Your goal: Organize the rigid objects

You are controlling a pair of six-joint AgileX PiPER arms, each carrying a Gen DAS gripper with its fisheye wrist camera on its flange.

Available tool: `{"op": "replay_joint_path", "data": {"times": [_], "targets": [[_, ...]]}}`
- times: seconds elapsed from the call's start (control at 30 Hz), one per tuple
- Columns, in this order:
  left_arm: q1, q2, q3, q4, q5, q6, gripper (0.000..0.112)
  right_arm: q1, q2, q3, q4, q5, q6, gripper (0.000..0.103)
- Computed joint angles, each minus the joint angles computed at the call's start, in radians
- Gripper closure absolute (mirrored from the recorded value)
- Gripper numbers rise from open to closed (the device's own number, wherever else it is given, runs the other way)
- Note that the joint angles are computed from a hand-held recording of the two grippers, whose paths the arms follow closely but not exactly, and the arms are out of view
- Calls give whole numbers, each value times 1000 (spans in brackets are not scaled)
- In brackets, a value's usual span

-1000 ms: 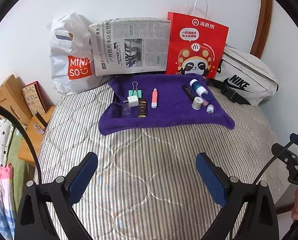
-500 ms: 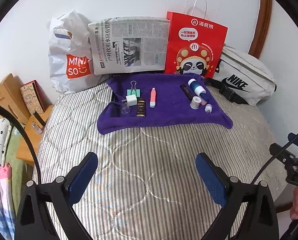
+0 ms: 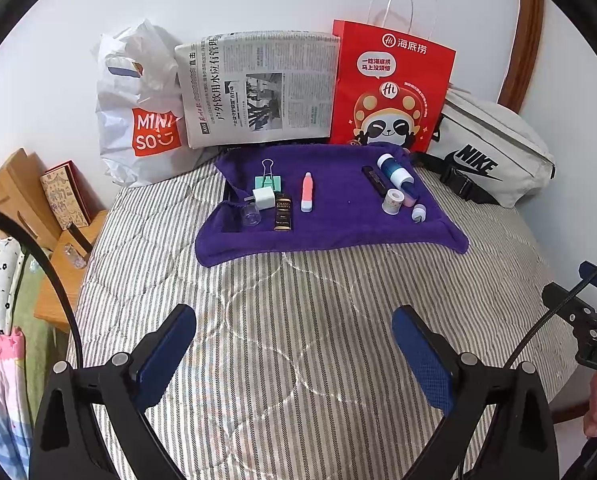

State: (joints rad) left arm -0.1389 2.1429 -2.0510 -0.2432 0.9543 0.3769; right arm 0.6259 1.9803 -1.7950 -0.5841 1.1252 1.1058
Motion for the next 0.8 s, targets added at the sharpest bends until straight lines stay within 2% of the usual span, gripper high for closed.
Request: {"op": "replay_joint_path", "data": {"times": [0.8], "targets": [[1, 26, -43, 2, 14, -3, 13, 1, 12, -26, 11, 17, -12, 0]]}}
